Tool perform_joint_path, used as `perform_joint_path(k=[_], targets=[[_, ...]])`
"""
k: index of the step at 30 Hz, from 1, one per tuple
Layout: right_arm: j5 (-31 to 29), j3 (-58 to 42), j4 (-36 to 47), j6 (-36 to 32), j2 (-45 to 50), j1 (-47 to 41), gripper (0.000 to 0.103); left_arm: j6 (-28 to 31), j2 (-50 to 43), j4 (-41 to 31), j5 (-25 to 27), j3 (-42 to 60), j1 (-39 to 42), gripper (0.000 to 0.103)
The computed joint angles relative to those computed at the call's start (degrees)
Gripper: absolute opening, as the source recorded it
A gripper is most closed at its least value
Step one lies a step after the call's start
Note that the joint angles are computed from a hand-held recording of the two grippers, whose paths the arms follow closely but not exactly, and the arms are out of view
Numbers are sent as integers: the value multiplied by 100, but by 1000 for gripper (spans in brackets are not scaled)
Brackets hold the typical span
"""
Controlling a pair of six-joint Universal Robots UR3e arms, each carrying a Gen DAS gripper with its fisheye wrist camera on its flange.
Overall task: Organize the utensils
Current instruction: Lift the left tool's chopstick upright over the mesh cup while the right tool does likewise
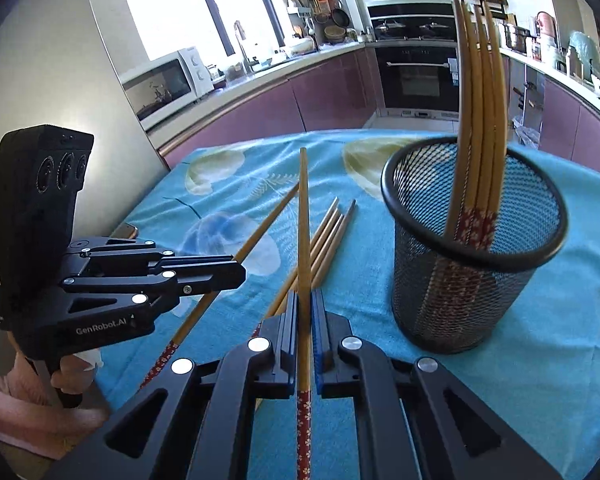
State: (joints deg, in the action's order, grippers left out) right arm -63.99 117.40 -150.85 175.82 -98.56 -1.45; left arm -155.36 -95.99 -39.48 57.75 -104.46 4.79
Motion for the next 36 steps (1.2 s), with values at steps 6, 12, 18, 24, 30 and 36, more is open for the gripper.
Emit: perform_joint_path(k=[6,12,18,24,30,36], targets=[[336,214,155,-151,-681,-341,6,276,525,-535,-611,-42,283,7],[633,355,321,-222,-1224,-726,6,706,1135,-1211,-1353,-127,669,7],[920,382,483,-307,-1578,-1069,6,1052,1513,-1869,-1923,-4,974,7],[1100,349,451,-331,-1760,-1306,6,1022,1560,-2003,-2254,185,1079,7],[1136,137,286,-280,-1721,-1477,6,372,1190,-1267,-2371,556,815,7],[1333,-84,69,-247,-1660,-1833,6,-333,728,-520,-2395,1107,494,7]])
